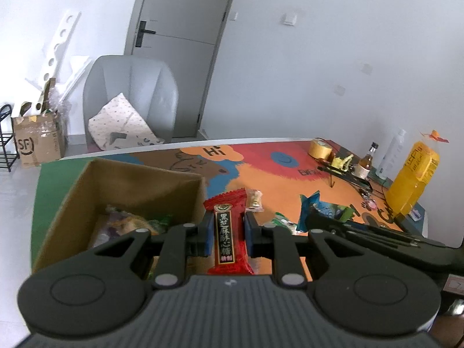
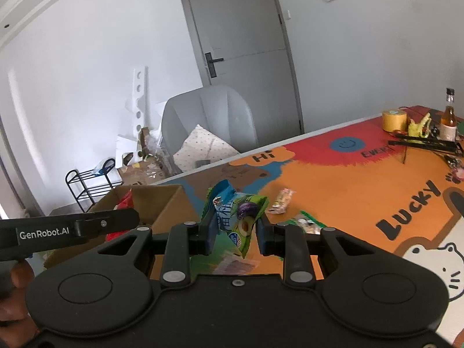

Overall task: Organize snacks
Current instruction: 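Carry the red and blue-green packets into the cardboard box and open both grippers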

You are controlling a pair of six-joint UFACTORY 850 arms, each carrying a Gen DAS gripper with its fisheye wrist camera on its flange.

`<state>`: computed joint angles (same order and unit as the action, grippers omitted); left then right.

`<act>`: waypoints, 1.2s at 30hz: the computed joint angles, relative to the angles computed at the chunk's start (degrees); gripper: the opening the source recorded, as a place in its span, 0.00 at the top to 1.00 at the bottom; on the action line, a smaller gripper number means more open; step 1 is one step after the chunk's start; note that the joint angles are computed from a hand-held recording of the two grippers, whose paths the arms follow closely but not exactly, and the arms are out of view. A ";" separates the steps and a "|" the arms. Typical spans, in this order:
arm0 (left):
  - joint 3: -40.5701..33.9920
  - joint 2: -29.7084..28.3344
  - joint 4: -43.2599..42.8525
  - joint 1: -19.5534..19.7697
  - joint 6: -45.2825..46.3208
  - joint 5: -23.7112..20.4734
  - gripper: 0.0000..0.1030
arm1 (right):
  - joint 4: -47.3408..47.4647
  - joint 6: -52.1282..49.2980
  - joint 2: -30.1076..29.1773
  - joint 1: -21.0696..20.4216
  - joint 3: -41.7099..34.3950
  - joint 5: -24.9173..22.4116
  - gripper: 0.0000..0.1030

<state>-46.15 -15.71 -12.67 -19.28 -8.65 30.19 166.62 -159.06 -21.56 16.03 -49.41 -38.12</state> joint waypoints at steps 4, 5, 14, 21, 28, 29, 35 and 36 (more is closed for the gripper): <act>1.51 1.23 -0.76 1.10 0.38 0.37 0.81 | 0.25 0.06 -0.24 0.74 -0.47 -0.02 0.75; 1.89 1.54 -1.00 1.38 0.50 0.48 0.81 | 0.22 0.10 -0.27 0.96 -0.59 0.00 0.75; 4.14 3.24 -1.18 4.00 -1.08 1.22 0.81 | -0.52 -0.40 -0.56 3.10 -1.75 0.50 0.75; 5.27 3.64 0.76 6.03 -3.41 1.34 0.81 | -0.57 -1.00 -1.37 5.13 -3.27 1.72 0.75; 6.38 3.72 4.57 8.16 -7.89 1.15 0.81 | -2.21 -0.35 -2.89 6.96 -5.65 3.93 0.75; 6.48 3.70 5.38 8.55 -8.69 0.77 0.80 | -2.46 -0.28 -3.10 7.31 -5.92 4.22 0.75; 7.69 4.50 6.21 10.23 -10.06 -0.11 0.77 | -5.27 1.44 -4.03 8.87 -7.23 5.50 0.75; 7.91 4.82 5.63 10.43 -9.73 -0.16 0.77 | -5.77 1.84 -4.09 9.01 -7.34 5.62 0.75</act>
